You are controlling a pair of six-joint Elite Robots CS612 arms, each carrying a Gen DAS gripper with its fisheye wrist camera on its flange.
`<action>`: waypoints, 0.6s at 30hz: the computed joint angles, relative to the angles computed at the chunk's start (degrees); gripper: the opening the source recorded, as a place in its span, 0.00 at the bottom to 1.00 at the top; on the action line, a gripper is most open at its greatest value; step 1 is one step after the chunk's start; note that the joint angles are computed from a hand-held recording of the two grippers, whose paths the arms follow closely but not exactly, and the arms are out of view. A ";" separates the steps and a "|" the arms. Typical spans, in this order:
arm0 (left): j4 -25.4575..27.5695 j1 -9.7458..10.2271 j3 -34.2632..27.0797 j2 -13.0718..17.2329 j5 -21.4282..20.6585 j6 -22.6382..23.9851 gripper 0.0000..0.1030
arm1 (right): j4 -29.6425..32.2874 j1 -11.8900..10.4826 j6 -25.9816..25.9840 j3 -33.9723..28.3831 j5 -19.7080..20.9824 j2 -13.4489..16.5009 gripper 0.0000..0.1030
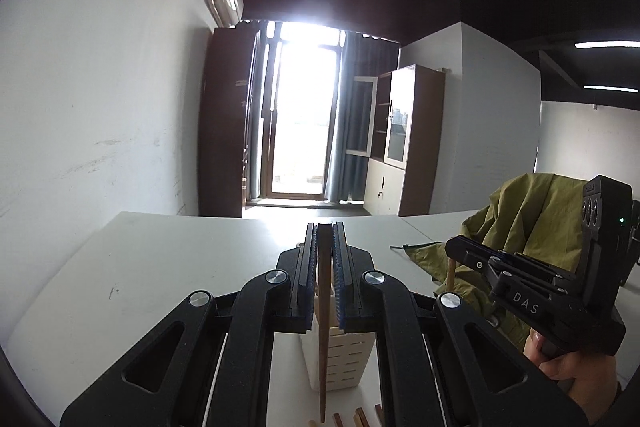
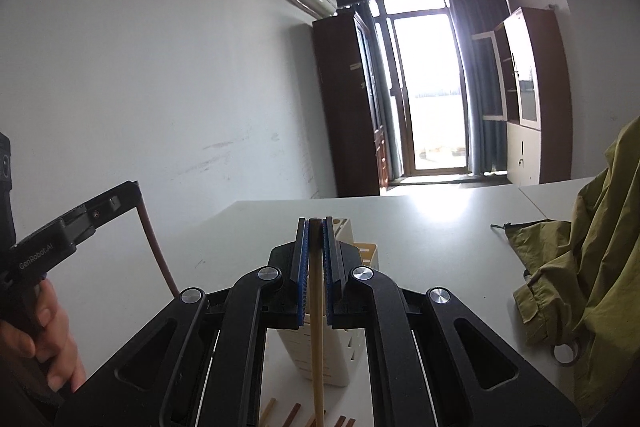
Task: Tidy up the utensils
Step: 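Lift the left tool's chopstick upright over the white holder while the right tool carries its chopstick there too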
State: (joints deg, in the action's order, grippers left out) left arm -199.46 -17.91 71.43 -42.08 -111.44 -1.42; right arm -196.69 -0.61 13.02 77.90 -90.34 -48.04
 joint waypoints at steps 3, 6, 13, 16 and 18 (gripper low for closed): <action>-5.01 -0.21 -0.27 0.41 0.78 -2.13 0.07 | -4.35 -0.45 0.90 -0.30 1.30 0.55 0.07; -10.93 -0.32 -0.60 0.97 1.71 -4.58 0.07 | -10.18 -0.61 1.03 -0.64 1.90 1.21 0.07; -21.07 -1.04 -2.62 2.82 5.00 -8.27 0.07 | -23.61 -1.00 1.19 -3.13 2.05 3.80 0.07; -22.00 -1.30 -3.88 3.57 5.15 -8.93 0.07 | -26.19 -1.24 1.86 -4.67 1.77 4.89 0.07; -22.54 -1.43 -4.87 4.17 5.23 -9.73 0.07 | -27.53 -1.48 2.73 -5.80 2.14 5.68 0.07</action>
State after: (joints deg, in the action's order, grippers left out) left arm -222.00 -19.33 66.56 -37.91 -106.21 -11.15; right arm -224.21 -2.09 15.75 72.10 -88.21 -42.36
